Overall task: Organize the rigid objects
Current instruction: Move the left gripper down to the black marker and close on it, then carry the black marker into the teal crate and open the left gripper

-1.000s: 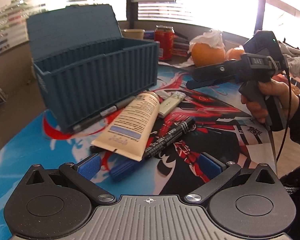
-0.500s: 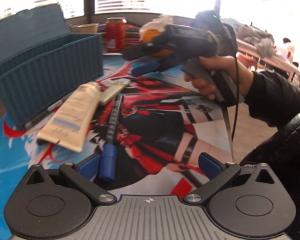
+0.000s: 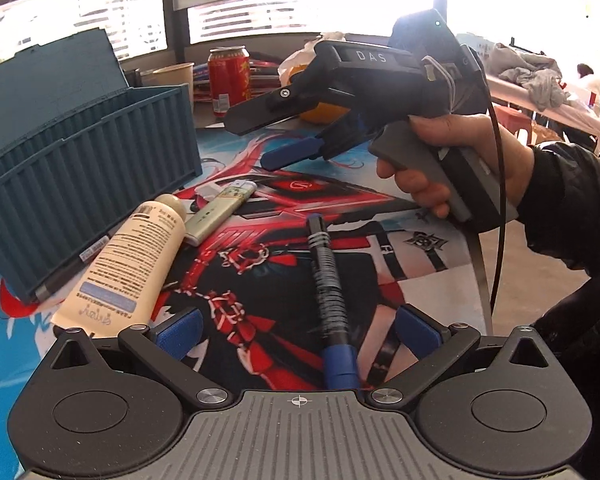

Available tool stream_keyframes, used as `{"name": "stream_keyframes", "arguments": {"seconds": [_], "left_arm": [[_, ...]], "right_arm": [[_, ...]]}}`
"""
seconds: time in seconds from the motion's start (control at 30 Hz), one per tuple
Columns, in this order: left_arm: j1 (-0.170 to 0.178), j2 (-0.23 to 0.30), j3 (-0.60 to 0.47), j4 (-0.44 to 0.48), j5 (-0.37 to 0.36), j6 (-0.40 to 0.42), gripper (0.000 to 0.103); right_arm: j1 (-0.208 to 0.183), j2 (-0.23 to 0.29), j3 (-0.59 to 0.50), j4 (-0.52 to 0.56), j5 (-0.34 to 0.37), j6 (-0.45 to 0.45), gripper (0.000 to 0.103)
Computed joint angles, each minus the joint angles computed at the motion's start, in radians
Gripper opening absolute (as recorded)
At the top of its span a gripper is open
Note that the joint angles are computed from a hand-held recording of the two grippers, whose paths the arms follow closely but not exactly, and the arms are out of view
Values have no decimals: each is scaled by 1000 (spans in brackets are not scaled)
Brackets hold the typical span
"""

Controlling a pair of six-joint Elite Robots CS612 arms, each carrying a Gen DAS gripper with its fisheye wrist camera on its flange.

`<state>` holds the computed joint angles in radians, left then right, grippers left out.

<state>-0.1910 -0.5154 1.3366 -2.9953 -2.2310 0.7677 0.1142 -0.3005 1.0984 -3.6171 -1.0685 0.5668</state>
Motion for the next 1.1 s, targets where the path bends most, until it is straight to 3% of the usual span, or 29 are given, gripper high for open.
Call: {"name": "stream_keyframes", "arguments": {"seconds": [0.13,0.27,0.33,0.4,0.5,0.7,1.1], "left_arm": [[-1,2,4,-23,-12,-7,95],[-7,-8,24,-38,-19,6,73],[-12,-17,35,-32,-10,10,62],[-17,-25,49,-40,-7,15,36],[-29,-40,81,-65,14,22,18],[-33,-48,75,-17,31,-20,11],[-31,-50,61,-9,33,-88,11]], "right_arm": [[-2,3,-2,-17,5,11,103],[-2,5,-3,-24,7,17,103],[-3,5,-3,-25,10,15,103],[-4,5,-4,-26,13,16,103],[-4,7,-5,-33,15,20,103],[-5,6,-6,-37,18,23,103],[-8,17,-17,-70,37,41,103]]}}
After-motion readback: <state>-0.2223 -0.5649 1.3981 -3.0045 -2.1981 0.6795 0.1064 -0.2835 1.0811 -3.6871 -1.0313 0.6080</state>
